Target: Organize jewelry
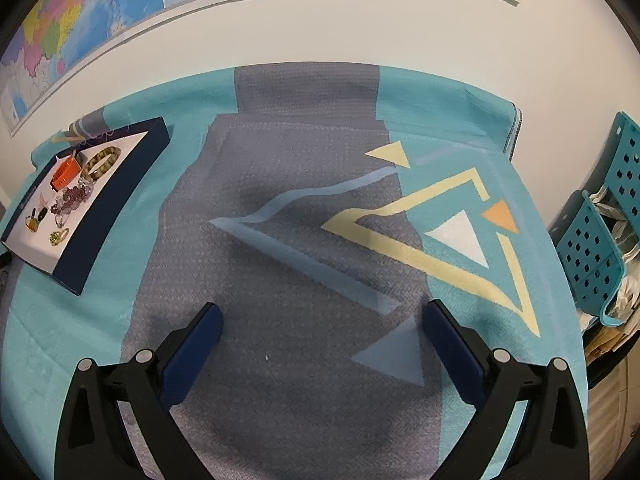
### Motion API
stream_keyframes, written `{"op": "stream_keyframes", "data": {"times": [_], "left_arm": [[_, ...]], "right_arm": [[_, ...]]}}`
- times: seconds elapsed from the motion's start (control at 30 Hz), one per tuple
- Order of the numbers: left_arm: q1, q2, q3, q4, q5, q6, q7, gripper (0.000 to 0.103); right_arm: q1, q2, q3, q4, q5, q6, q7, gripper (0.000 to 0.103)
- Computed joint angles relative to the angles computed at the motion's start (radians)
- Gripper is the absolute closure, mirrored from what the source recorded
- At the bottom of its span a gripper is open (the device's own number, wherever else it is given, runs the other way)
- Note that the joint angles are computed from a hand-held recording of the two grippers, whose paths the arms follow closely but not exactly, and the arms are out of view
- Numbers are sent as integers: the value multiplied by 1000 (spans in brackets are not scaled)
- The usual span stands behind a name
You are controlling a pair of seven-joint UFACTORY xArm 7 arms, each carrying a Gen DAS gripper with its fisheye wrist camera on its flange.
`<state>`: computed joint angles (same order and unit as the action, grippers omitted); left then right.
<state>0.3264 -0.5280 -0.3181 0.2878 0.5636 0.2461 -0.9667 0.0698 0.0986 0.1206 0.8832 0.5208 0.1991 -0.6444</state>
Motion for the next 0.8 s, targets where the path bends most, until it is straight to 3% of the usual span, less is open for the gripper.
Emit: {"op": "stream_keyframes", "data": {"times": [0.23,0.53,0.67,0.8], "left_arm": [[-38,-11,42,-12,-23,-2,43,6],[-59,-202,89,-139,-154,-27,112,6],[-89,-253,182,-193,-234,-76,192,6],[-83,-284,177,-209,-283,-69,235,6]], "right_arm": [[0,-1,1,-4,3,-3,-3,5],[0,-2,0,-4,7,-2,-7,5],[0,-2,0,-4,8,-2,-9,5],[-1,-2,0,-4,9,-2,-10,5]]}}
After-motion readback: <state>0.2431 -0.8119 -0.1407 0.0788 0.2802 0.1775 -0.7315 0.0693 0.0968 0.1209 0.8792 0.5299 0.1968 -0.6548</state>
